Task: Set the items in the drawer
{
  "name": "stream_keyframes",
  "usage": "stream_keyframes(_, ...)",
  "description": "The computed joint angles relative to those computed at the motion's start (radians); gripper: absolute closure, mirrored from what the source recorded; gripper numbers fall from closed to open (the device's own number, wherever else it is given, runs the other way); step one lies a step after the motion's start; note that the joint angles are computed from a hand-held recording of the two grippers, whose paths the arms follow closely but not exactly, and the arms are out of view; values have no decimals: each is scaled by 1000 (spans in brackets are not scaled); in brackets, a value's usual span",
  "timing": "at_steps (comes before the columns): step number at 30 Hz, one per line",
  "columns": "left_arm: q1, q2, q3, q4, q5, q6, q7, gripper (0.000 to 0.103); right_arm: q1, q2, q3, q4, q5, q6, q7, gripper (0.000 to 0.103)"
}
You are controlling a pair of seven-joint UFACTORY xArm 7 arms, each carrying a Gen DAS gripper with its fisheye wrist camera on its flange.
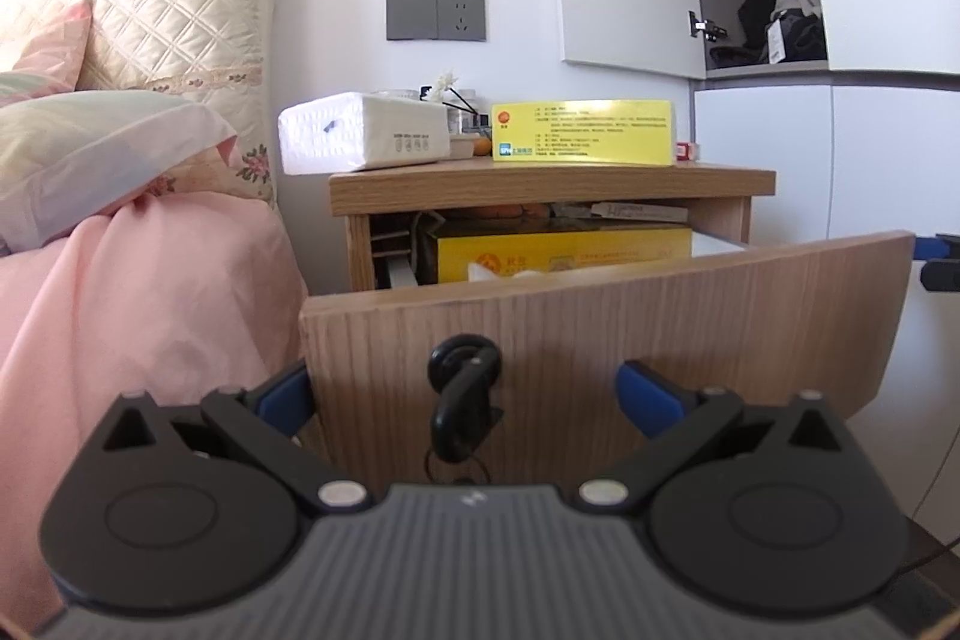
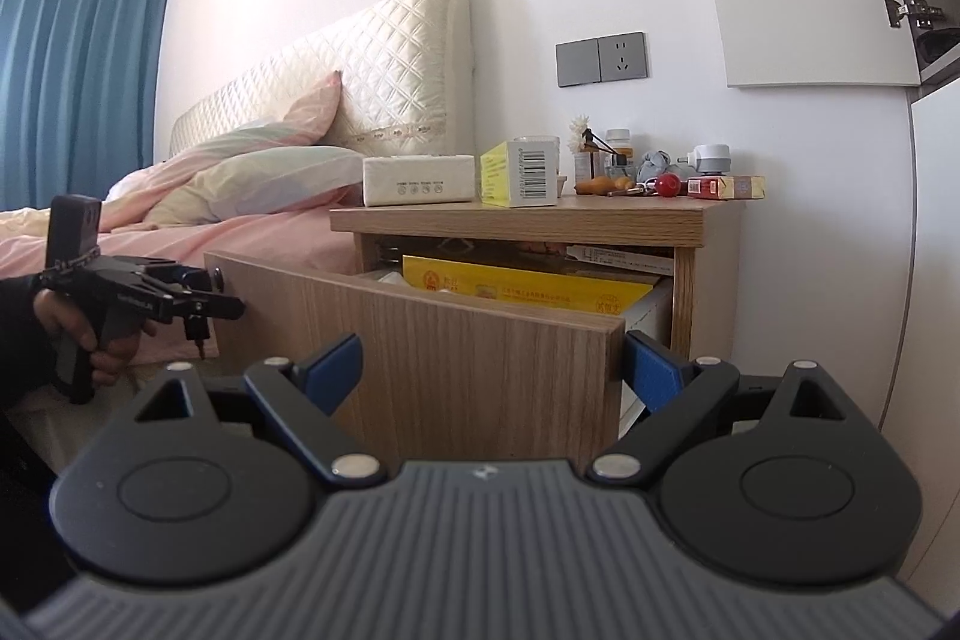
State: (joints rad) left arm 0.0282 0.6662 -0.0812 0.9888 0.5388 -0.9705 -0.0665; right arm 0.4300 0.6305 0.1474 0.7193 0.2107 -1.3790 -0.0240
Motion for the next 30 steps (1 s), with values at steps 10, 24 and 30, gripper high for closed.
stream_keyframes(10,-18,-23,3,-67,-70,-44,32,0,30,7,13,-14,59,-39,-9,8)
stream_keyframes(24,-117,-130,19,-224,-409,-180,73,0,219,111,74,209,542,-179,-153,9)
stream_keyframes(30,-152,-149,6,-232,-404,-262,84,0,263,123,104,305,628,-206,-194,9)
